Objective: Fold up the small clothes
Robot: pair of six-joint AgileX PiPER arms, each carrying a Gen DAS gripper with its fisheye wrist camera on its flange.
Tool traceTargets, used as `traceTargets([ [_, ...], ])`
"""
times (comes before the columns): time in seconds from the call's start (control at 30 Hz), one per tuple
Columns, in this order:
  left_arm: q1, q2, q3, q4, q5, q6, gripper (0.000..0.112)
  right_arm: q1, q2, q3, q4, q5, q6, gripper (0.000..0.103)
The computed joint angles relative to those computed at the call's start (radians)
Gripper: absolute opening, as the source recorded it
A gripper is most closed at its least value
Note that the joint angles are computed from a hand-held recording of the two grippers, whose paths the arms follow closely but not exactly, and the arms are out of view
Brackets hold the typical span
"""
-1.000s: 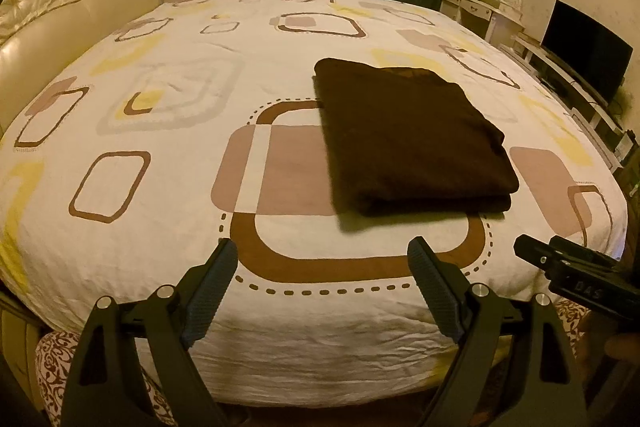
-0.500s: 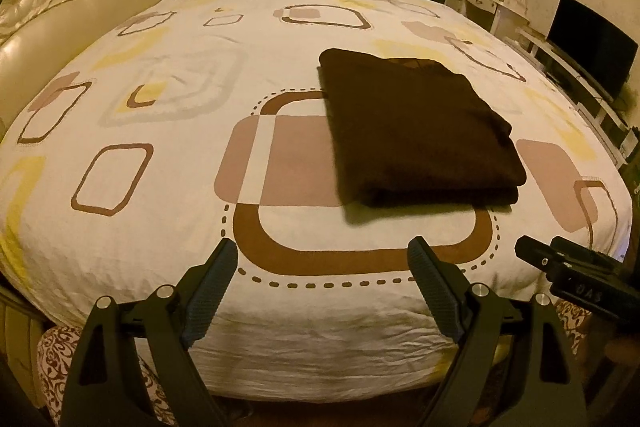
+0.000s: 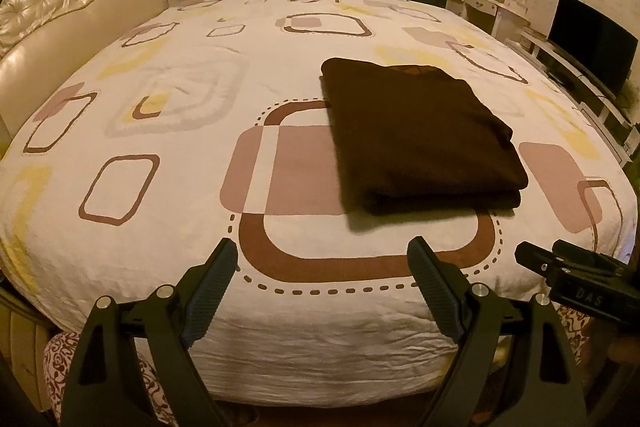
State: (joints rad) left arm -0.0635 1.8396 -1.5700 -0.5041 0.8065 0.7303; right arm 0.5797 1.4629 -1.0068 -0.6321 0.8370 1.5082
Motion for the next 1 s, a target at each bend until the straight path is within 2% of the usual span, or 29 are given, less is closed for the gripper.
traceTargets([
  [0.57,0.003,-0.004,0.008,-0.011,-0.005,0.009,0.086,0.006,0.013,-0.004,0.010,-0.007,-0.006,0.086],
  [0.73,0.007,0.013,-0.019,-0.001,0.026,-0.016,0.086,0.006,0.014,-0.004,0.012,-0.008,-0.007,0.086],
  [1.0,0.003,0.001,-0.002,0.001,0.007,-0.009,0.086,0.006,0.014,-0.004,0.014,-0.008,-0.008,0.086],
])
